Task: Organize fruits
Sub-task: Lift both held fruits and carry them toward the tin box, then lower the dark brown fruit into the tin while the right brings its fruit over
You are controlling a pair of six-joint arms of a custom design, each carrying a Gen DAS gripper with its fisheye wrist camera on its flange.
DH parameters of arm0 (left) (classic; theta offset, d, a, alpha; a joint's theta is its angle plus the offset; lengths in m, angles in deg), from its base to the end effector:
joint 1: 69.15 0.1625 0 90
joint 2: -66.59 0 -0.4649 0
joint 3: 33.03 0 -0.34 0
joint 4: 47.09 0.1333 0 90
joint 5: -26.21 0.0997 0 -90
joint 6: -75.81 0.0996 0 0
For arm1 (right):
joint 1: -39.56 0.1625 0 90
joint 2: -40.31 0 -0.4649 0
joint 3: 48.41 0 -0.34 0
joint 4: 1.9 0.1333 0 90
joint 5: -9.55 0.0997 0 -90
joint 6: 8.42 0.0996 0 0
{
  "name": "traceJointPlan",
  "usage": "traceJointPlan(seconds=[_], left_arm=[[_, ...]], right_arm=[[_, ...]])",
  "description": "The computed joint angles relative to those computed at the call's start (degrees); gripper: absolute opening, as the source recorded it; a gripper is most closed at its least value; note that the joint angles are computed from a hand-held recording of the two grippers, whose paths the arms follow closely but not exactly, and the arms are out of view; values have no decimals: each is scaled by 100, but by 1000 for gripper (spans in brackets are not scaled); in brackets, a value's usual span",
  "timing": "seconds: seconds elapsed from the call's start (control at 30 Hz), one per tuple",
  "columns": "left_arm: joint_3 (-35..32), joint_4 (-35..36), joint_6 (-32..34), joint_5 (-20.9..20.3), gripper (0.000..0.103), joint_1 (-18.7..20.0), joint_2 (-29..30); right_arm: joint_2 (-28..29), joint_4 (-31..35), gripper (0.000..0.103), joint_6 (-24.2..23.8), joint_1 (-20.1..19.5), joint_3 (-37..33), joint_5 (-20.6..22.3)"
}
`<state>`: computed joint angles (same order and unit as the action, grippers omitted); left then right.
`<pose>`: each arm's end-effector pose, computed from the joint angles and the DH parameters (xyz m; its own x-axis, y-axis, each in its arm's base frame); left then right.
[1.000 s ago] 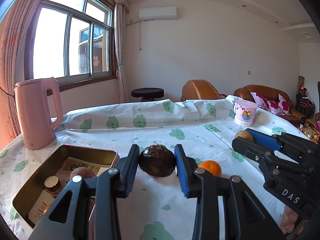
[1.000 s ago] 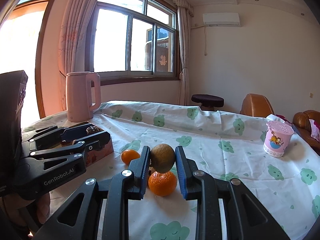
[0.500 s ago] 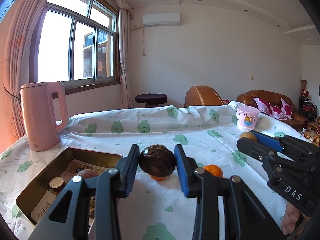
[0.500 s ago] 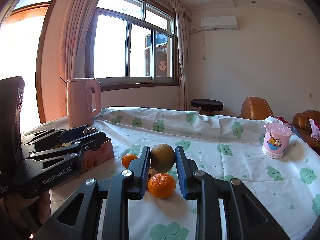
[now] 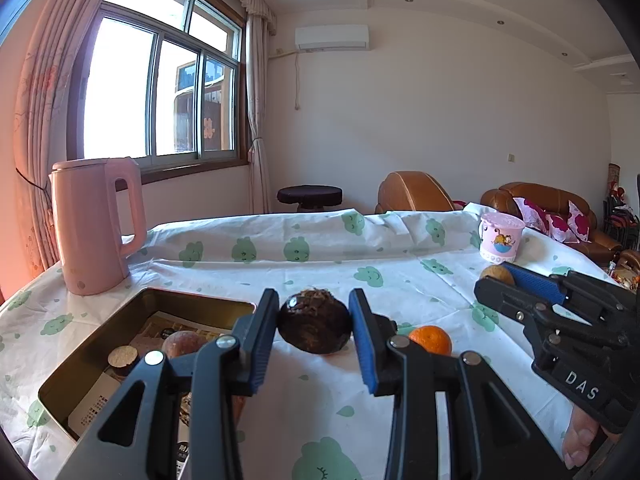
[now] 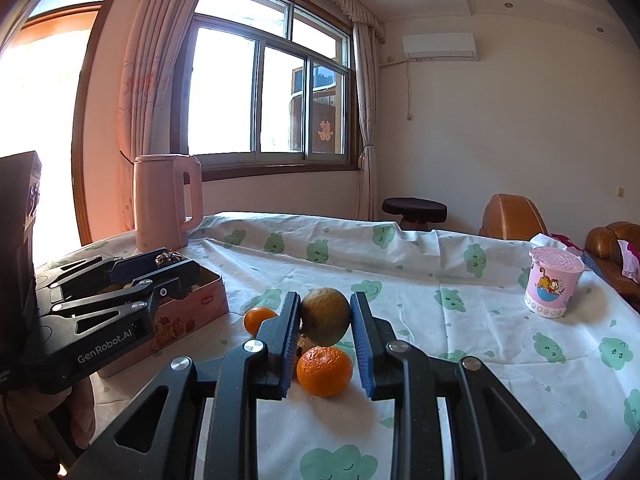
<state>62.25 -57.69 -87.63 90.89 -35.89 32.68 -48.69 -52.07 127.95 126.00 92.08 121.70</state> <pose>-0.3454 -0.4369 -0.0094 -0.5074 0.7034 -0.4978 0.8266 0.2341 -0.5118 0.0763 -0.3151 0.2595 -0.6531 0.2981 0.6961 -0.6207 0.3159 -0.7176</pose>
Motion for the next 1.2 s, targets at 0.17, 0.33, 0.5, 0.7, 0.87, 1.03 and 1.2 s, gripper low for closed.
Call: traceJointPlan(seconds=[0.17,0.33,0.5,0.7,0.87,1.03,1.2], left_arm=[[-15,117,-73,-50,38,26,-23],[-93,275,-168,-131,38,102,-33],[-153,399,-249,-203,38,205,-68],[-149,419,-252,-312,38,310,-153],[-191,508,-282,-400,38,420,-212],[-208,531,-270,-515,38,534,-295],[-242,617,-292,-621,38,645,-389]], right_arm=[[144,98,27,-39,103,-117,102],[369,252,27,-3,218,-294,125],[605,334,27,-39,361,-465,196],[831,490,27,-36,500,-689,232],[1055,580,27,-94,655,-883,278],[1269,716,27,-116,751,-1090,274],[1503,821,27,-135,864,-1282,274]])
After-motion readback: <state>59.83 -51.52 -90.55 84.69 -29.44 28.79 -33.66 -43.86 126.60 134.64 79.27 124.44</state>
